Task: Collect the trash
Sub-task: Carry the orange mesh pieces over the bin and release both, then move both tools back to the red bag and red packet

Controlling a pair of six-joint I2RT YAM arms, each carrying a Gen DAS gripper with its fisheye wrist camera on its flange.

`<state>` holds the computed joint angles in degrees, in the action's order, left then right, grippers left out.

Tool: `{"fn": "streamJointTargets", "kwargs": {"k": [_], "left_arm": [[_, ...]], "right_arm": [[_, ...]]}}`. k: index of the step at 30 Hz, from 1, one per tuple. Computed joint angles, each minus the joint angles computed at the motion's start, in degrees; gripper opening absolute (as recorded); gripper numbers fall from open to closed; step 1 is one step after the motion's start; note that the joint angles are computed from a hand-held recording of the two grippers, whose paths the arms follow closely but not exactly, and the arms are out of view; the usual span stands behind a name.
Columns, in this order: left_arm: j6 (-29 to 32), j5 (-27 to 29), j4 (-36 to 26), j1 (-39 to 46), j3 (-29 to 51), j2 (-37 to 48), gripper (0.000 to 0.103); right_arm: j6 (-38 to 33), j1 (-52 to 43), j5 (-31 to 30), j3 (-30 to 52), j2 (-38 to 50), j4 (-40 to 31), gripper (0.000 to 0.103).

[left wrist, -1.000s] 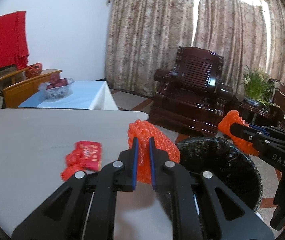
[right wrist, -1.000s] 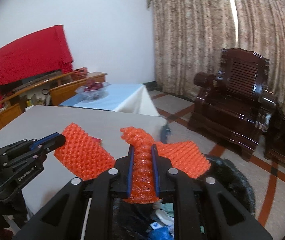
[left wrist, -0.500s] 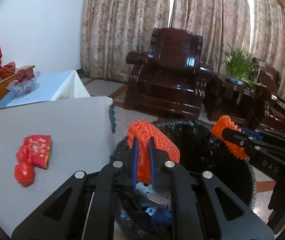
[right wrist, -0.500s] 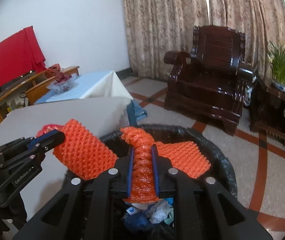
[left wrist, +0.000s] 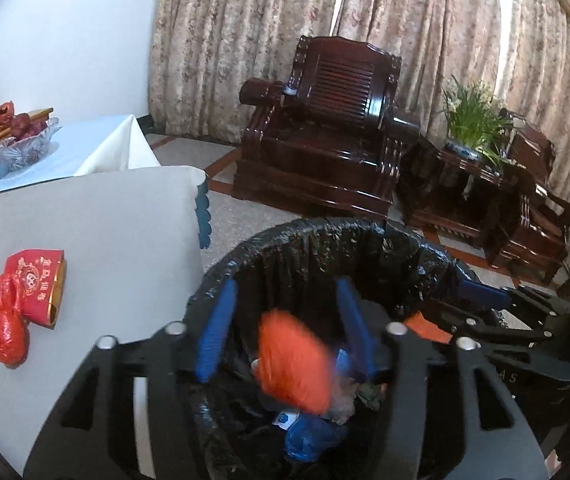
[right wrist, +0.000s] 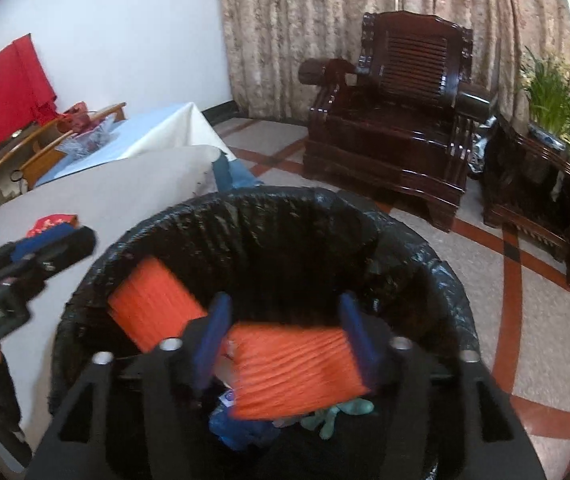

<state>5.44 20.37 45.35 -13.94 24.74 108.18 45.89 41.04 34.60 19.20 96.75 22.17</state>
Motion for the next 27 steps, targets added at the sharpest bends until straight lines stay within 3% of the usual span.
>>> {"fn": "streamJointTargets", "kwargs": {"k": [2,5,7,15,27], "left_arm": [[0.34,-0.15,0.38,0.90,-0.63,-0.88,0.075],[1.30,-0.12,1.32,3.54,-2.13,-3.00,0.089],[2.16,0.24,0.47,6.01,-2.73,-5.09,0.090],[5.71,4.44,-5.48,19.85,-4.15,-13.42,0.094],[13.11,10.88,-12.78,41.79,3.25,-13.10,0.094]], "right_arm": [[1.09,0.35,0.98,-0.31,-0.22,-0.65,0.087],[3.38,1.87,3.81,0.21,-1.53,-3.31,0.097],[5.51,3.54,6.93,1.44,-2.57,-6.70,0.097],[3.04,7.50,9.62,7.47,-3.96,-7.53,0.097],[-5.98,12.78,6.53,27.67,10.94,-3.67,0.097]]}}
